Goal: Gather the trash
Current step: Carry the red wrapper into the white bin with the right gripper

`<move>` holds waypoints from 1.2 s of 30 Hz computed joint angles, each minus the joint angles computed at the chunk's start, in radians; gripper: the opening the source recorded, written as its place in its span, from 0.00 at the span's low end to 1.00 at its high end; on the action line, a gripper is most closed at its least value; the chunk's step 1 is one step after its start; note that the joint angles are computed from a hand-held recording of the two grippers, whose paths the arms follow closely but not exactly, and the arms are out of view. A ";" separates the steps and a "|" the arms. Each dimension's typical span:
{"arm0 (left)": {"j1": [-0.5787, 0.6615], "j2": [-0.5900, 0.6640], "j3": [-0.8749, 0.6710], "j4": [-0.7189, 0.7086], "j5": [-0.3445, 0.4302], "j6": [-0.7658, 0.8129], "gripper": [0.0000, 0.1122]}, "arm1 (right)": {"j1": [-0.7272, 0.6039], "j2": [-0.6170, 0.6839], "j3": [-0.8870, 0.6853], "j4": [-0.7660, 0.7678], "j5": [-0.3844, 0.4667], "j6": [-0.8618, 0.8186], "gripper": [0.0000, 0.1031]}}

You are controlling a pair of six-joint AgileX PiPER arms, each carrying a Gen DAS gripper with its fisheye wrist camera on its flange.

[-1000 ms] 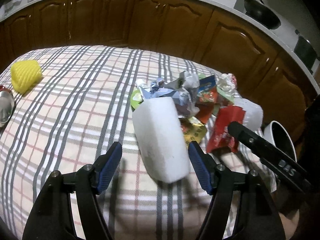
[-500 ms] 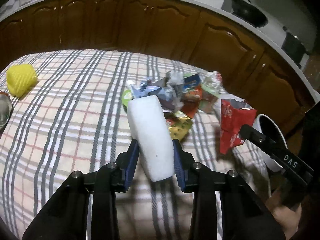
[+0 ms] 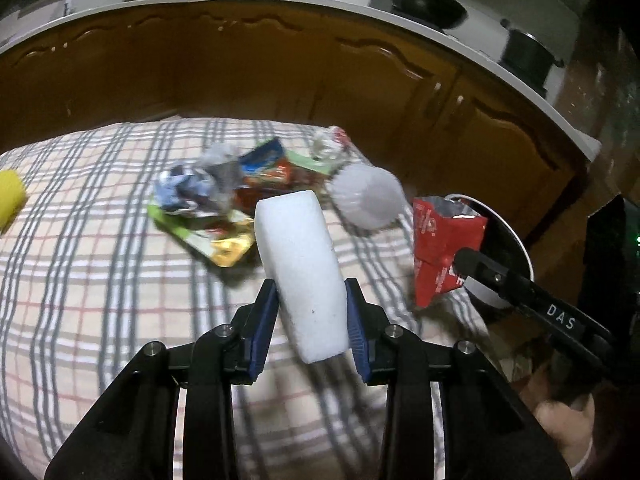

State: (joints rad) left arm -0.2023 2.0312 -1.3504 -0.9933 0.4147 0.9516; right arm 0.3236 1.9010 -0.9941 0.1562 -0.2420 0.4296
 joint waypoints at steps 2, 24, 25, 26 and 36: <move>-0.020 0.003 -0.006 0.009 0.002 -0.007 0.28 | -0.011 -0.021 0.034 0.015 -0.015 -0.010 0.03; -0.229 0.113 -0.193 0.194 0.048 -0.164 0.28 | -0.187 -0.193 0.309 0.060 -0.128 -0.024 0.03; -0.235 0.119 -0.204 0.202 0.051 -0.172 0.28 | -0.193 -0.196 0.314 0.060 -0.130 -0.025 0.03; -0.242 0.126 -0.219 0.215 0.056 -0.186 0.28 | -0.201 -0.198 0.318 0.056 -0.132 -0.021 0.03; -0.293 0.185 -0.336 0.291 0.100 -0.264 0.28 | -0.256 -0.200 0.340 0.015 -0.141 0.010 0.03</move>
State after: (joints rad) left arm -0.4954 2.2167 -1.6861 -0.7027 0.5144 0.6871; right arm 0.0678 1.7012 -0.6546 0.1710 -0.3834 0.4395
